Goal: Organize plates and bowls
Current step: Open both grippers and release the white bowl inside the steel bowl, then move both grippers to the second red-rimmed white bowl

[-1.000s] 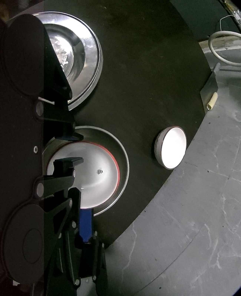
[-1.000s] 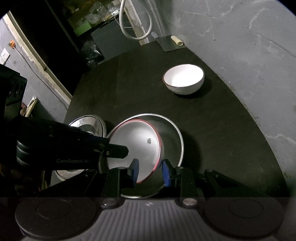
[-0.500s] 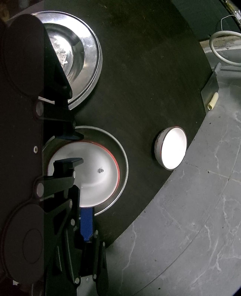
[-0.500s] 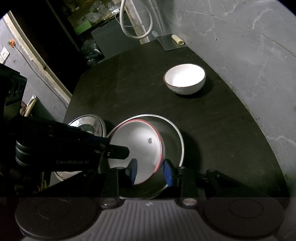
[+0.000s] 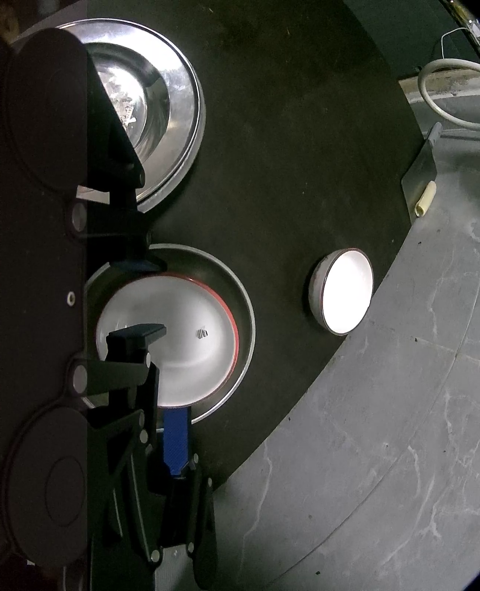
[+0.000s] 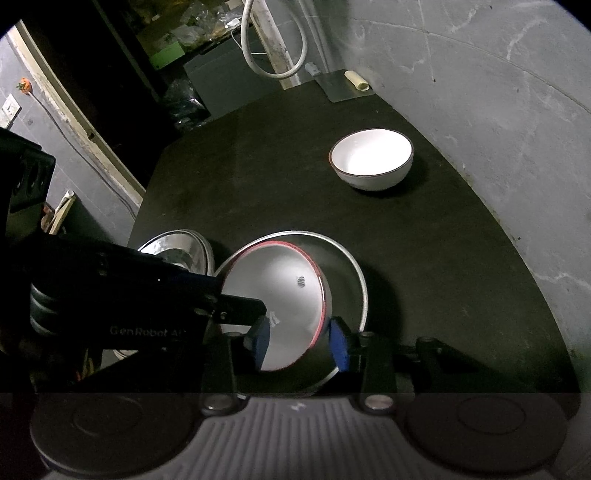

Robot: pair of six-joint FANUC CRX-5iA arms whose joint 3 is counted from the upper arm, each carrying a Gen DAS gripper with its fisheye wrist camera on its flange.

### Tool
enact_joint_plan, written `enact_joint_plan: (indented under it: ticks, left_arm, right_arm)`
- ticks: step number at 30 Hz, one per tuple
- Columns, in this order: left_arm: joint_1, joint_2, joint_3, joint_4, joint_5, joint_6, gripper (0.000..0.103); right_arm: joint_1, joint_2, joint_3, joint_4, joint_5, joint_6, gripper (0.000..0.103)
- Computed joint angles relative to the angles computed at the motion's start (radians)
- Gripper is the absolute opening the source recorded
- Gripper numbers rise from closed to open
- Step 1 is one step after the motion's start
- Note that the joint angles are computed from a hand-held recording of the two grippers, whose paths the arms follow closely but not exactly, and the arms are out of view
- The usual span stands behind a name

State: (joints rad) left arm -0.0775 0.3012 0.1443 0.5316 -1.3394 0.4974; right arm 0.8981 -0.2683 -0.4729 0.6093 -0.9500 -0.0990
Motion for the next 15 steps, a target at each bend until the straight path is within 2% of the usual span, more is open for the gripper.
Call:
enact_joint_plan:
  ticks: [15]
  left_arm:
    - [0.015, -0.009, -0.014, 0.043, 0.016, -0.009, 0.041]
  right_arm:
    - [0.005, -0.013, -0.008, 0.028, -0.01, -0.01, 0.048]
